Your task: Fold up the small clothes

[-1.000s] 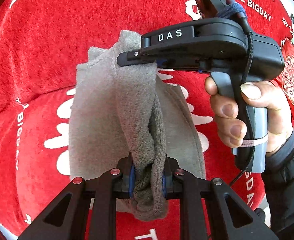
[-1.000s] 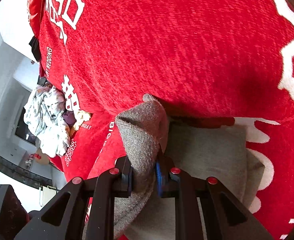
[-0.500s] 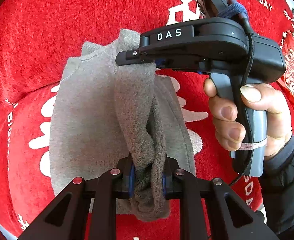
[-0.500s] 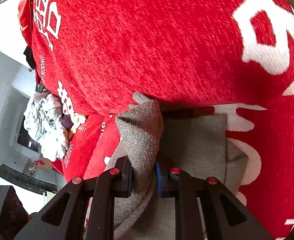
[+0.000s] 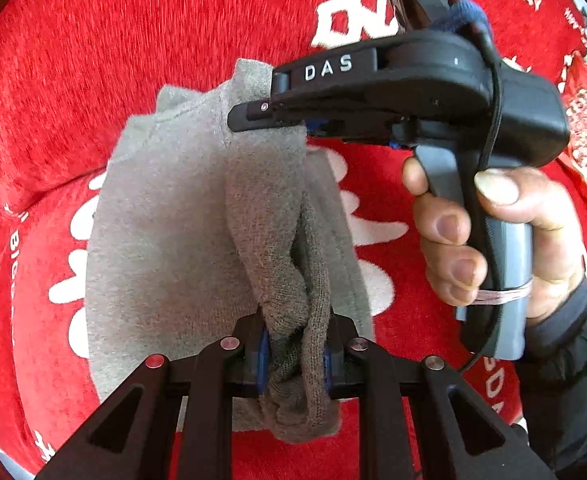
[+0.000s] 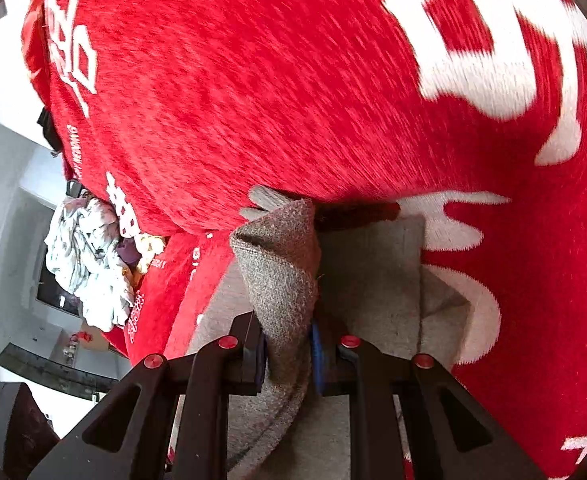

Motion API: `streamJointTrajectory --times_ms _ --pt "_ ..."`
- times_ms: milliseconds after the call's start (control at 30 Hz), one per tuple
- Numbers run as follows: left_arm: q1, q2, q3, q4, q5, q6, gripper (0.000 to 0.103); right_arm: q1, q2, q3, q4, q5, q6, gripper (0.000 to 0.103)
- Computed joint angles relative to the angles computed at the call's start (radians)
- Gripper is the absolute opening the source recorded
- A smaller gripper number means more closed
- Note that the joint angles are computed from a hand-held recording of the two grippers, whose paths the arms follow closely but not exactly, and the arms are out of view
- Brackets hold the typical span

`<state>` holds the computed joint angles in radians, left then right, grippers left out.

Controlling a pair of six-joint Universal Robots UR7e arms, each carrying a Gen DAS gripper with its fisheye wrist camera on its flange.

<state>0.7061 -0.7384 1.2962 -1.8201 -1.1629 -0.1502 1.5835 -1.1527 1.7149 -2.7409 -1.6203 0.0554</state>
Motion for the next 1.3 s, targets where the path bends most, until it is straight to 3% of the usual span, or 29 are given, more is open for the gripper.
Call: streamJointTrajectory --times_ms 500,667,800,833,867,900,967,1067,1300 --pt "-0.001 0.034 0.044 -0.026 0.027 0.028 0.021 -0.075 -0.041 0.092 -0.075 0.022 0.045 0.015" --pt "-0.008 0.035 0.068 -0.062 0.043 0.043 0.021 -0.059 -0.027 0.09 -0.079 -0.047 0.034 0.014" --pt "-0.01 0.029 0.083 -0.087 0.04 0.05 0.022 -0.051 -0.033 0.098 -0.095 -0.065 0.105 0.022" --pt "-0.009 0.025 0.091 -0.1 0.037 0.051 0.024 -0.05 -0.036 0.102 -0.099 -0.071 0.118 0.025" --pt "-0.009 0.015 0.102 -0.112 0.019 0.046 0.041 -0.046 -0.044 0.109 -0.104 -0.079 0.128 0.033" --pt "-0.005 0.008 0.107 -0.121 -0.004 0.045 0.066 -0.038 -0.055 0.12 -0.112 -0.102 0.132 0.041" --pt "-0.003 -0.011 0.135 -0.168 -0.028 0.033 0.084 -0.021 -0.076 0.14 -0.127 -0.154 0.141 0.048" --pt "-0.021 -0.036 0.19 -0.234 0.026 0.036 0.084 -0.001 -0.124 0.188 -0.159 -0.189 0.163 0.049" --pt "-0.019 -0.129 0.262 -0.243 -0.011 0.041 0.084 0.09 -0.195 0.255 -0.18 -0.328 0.155 0.049"
